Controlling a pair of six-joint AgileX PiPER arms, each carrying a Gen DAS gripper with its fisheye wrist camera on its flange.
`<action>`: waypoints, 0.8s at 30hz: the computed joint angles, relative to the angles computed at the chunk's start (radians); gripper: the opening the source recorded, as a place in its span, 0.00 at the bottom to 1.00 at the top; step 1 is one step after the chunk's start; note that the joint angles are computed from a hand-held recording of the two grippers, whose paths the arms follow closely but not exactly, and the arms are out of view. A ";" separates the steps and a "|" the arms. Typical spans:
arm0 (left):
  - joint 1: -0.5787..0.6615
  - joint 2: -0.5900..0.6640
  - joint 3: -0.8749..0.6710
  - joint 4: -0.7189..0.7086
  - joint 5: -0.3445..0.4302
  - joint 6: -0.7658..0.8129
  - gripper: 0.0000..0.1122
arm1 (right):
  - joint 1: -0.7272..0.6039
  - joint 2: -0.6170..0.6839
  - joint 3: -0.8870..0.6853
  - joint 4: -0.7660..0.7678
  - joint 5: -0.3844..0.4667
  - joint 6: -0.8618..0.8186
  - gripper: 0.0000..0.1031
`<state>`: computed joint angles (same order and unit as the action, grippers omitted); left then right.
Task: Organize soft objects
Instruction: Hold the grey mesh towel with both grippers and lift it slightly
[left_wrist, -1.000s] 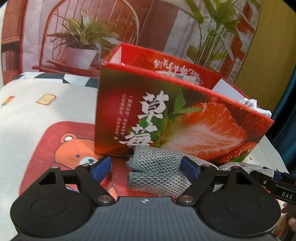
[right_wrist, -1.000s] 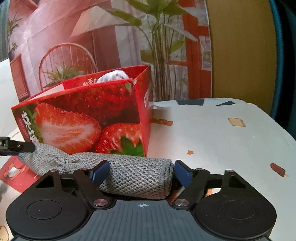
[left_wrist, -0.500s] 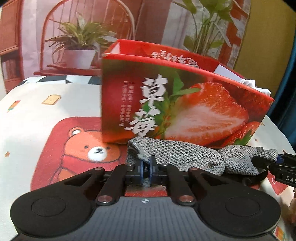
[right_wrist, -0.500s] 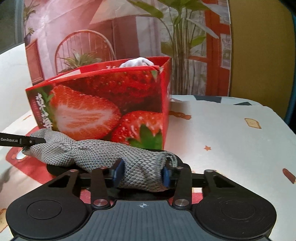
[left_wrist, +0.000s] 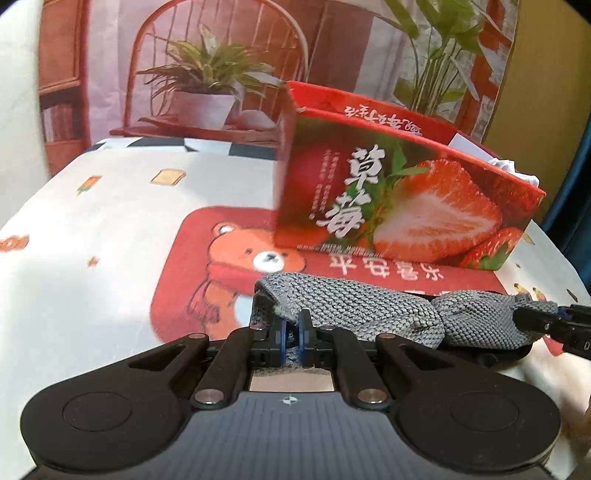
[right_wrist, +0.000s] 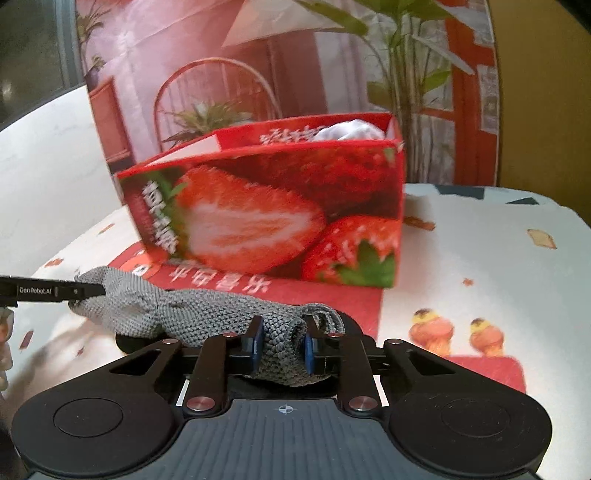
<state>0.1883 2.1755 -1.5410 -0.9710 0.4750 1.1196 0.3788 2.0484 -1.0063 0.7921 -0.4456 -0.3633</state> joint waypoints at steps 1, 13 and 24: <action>0.009 -0.008 0.019 -0.024 0.004 0.024 0.06 | 0.008 0.001 0.004 0.005 0.001 -0.002 0.19; 0.024 -0.084 0.199 -0.290 -0.046 0.328 0.07 | 0.049 0.020 0.045 -0.015 -0.055 0.038 0.19; 0.029 -0.066 0.197 -0.282 -0.037 0.324 0.07 | 0.039 0.024 0.046 -0.052 -0.051 0.060 0.20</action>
